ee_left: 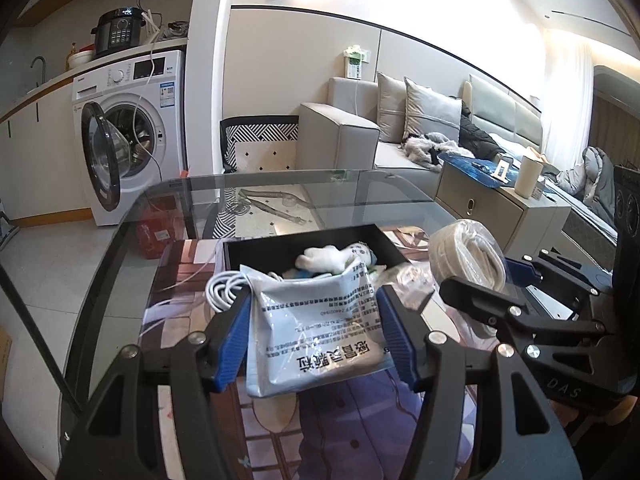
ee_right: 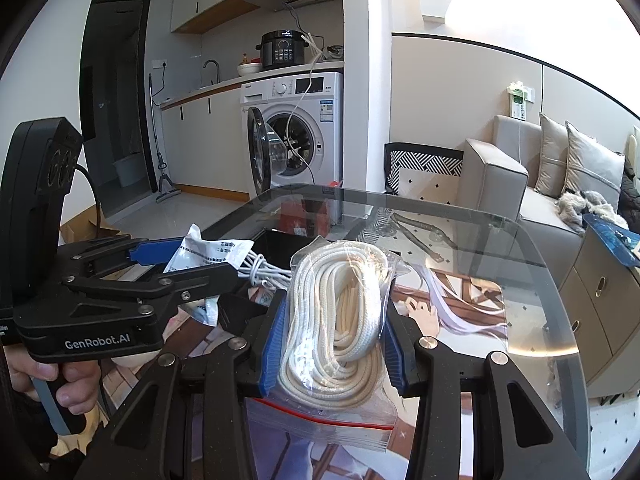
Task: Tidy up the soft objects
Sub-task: 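Lift the packet with the left gripper while the right gripper carries the rope bag over the box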
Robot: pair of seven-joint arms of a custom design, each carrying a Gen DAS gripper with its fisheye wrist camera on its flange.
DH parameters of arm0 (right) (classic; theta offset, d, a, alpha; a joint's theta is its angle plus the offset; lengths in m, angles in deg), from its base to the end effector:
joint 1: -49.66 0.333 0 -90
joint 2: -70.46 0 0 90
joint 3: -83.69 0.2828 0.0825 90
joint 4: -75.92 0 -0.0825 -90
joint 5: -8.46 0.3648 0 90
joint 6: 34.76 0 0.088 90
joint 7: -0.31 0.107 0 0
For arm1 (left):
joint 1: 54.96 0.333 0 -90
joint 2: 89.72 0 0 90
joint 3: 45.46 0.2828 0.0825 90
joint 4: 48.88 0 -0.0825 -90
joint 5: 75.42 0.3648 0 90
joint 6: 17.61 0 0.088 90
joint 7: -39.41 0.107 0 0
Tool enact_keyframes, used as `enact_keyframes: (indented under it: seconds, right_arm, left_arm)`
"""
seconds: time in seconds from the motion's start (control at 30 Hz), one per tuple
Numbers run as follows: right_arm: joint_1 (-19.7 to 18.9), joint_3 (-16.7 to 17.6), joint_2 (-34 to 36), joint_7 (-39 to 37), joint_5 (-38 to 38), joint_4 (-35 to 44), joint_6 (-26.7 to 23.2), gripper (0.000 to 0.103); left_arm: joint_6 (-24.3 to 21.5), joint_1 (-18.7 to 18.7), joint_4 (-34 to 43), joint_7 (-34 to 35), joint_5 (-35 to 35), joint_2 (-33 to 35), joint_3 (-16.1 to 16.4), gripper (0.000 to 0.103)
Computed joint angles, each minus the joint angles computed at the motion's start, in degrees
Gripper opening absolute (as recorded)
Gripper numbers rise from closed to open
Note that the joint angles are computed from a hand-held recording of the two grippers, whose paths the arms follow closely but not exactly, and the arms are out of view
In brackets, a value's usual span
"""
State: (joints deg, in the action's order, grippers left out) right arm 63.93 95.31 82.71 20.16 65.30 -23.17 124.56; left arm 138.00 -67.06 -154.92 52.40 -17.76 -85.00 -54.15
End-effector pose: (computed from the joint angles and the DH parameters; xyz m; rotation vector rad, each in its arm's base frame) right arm 0.5971 0.2366 0.5119 -1.9973 0.7499 -0.4635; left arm 0.5582 -0.2415 0.5274 -1.7890 1.4416 -0.9430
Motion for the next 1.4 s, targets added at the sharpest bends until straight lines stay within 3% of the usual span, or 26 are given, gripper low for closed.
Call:
enact_keyframes:
  seconds: [0.53,0.93,1.4]
  right_arm:
    - [-0.41,1.62,6.04,6.17,-5.59,7.38,0.75,0.043]
    - [0.13,2.17,11.67,15.96,-19.37,12.39,3.10,0.043]
    - [-1.25,3.73,16.64,22.76,-25.86,18.75,0.99,0.043]
  left_arm:
    - [-0.36,-0.16,4.52,-1.28,0.95,3.51,2.08,0.060]
    - [-0.90,-0.46,9.43,2.75,-3.28,8.15,4.05,0.060]
    - [-2.39,-1.96,13.81,6.41,-7.40,12.10,6.06,0.061]
